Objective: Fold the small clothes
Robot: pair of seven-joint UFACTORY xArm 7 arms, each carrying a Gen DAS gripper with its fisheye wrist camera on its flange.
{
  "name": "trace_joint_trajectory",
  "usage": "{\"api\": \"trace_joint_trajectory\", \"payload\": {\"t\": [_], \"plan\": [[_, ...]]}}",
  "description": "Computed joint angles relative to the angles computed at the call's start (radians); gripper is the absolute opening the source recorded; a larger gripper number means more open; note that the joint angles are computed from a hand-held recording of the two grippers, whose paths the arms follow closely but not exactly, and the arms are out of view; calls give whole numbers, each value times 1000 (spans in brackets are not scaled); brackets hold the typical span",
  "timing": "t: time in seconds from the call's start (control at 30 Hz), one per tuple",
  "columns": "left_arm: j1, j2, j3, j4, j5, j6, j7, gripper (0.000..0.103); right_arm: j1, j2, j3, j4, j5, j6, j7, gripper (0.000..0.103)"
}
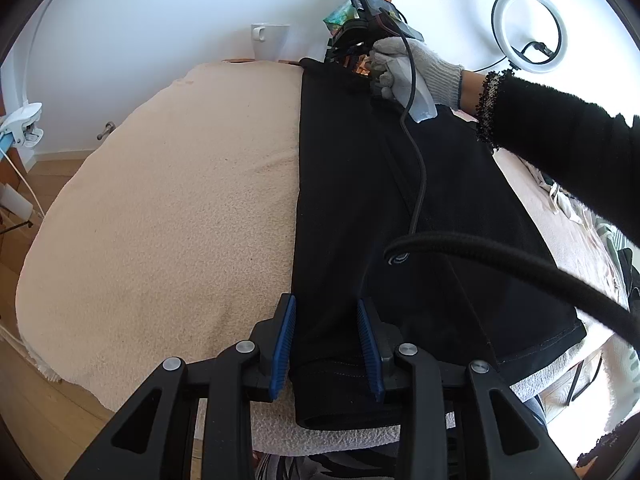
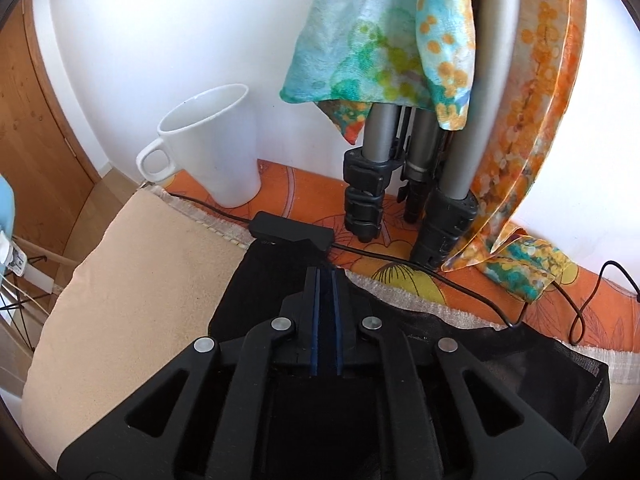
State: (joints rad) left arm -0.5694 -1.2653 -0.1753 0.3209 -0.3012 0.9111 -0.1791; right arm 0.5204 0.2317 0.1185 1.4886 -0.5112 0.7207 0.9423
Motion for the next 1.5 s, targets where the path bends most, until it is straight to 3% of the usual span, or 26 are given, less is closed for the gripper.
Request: {"api": "trace_joint_trajectory", "payload": {"t": [0.1, 0.17, 0.3, 0.43, 0.53, 0.6, 0.67, 0.87, 1.0, 1.27, 1.37, 1.5], "plan": [[14, -36, 4, 1, 6, 28, -20, 30, -7, -25, 23, -29, 50, -47, -47, 6], [28, -78, 12, 4, 11, 52, -30, 32, 8, -47, 29, -39, 44, -24, -42, 6], [51, -141, 36, 5, 11, 103, -35, 43, 11, -133, 59, -105, 86, -46, -25, 6], [74, -171, 62, 2, -21, 130, -48, 43, -11, -308, 101, -234, 171, -82, -9, 6], [91, -196, 63, 8, -31, 157, -49, 41, -26, -464, 150, -316, 200, -51, 15, 9], [93, -217, 49, 15, -27, 171, -38, 41, -36, -593, 191, -370, 209, 16, 33, 28], [93, -233, 32, 26, -14, 188, -22, 41, -49, -703, 240, -395, 212, 89, 56, 40], [74, -253, 47, 16, -71, 227, -7, 41, -75, -988, 351, -418, 303, 368, 99, 40], [80, -255, 5, 31, -81, 221, -18, 39, -83, -1128, 420, -436, 382, 548, 120, 40], [-21, -162, -161, 106, -99, 106, -12, 38, -80, -1400, 513, -504, 582, 788, 206, 42], [-88, -79, -233, 137, -113, 33, -23, 38, -88, -1491, 516, -525, 625, 843, 211, 48], [-175, 81, -313, 188, -131, -84, -41, 39, -106, -1602, 490, -558, 665, 895, 201, 48]]}}
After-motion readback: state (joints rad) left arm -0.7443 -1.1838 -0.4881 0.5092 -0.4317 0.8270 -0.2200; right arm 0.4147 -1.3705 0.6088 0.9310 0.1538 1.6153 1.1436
